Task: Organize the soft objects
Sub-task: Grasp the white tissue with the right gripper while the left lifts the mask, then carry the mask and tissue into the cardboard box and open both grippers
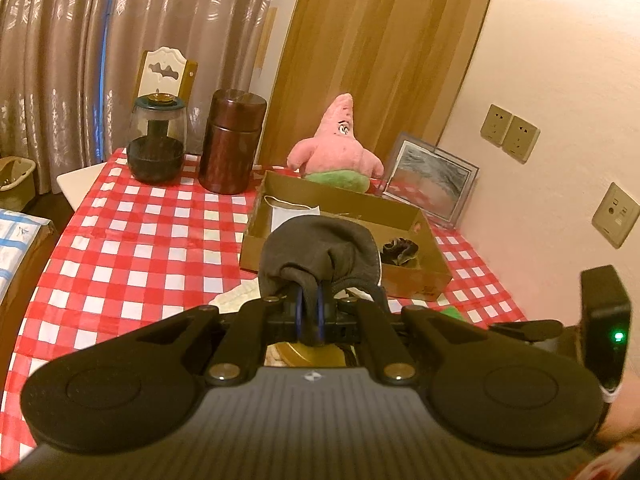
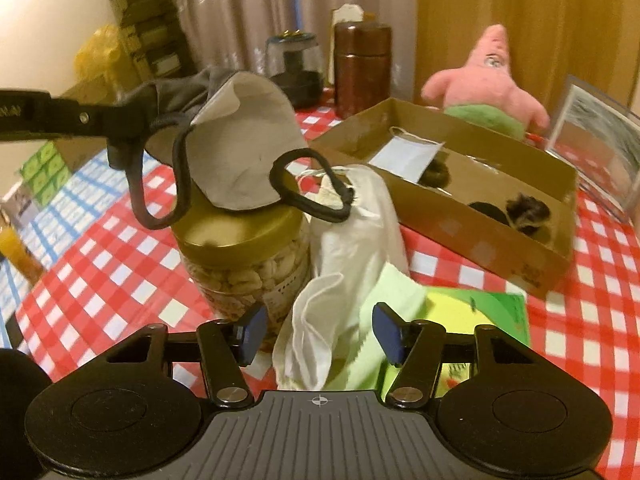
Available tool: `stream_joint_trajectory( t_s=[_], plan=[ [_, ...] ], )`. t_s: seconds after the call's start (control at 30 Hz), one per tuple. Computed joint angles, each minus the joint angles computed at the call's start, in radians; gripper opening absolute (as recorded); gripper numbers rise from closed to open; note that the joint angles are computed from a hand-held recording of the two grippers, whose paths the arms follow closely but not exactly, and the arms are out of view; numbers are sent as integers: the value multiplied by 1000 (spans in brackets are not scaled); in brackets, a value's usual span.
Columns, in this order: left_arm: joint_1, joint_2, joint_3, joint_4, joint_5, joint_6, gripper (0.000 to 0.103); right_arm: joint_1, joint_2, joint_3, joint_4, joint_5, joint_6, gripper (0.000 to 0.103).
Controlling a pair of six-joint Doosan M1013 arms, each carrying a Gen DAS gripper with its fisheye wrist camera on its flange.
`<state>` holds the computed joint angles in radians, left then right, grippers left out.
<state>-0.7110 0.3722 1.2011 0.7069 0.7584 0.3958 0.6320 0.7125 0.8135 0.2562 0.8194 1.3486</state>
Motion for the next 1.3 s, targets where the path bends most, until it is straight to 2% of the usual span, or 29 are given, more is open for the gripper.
stream_joint_trajectory(
  t_s=[0.2, 0.27, 0.3, 0.33, 0.5, 0.7, 0.97, 1.3],
  plan=[
    [7, 1, 7, -11, -16, 6, 6, 3, 62, -91, -28, 59, -16, 40],
    [9, 2, 7, -21, -19, 16, 6, 4, 77, -114, -40, 80, -9, 28],
    [9, 3, 5, -27, -21, 23, 6, 4, 79, -117, -49, 82, 4, 15],
    [9, 3, 5, -29, -22, 27, 6, 2, 77, -115, -50, 78, 24, 6],
    [12, 8, -9, -51, -33, 65, 6, -8, 29, -52, -40, 5, 76, 5],
    [15, 24, -65, -111, -36, 177, 6, -26, -21, -22, -21, -60, 124, 5],
    [24, 66, -199, -193, -13, 358, 6, -45, -63, -33, -31, -116, 162, 5],
    [45, 151, -423, -271, 38, 539, 6, -69, -84, -77, -107, -184, 255, 5]
  ],
)
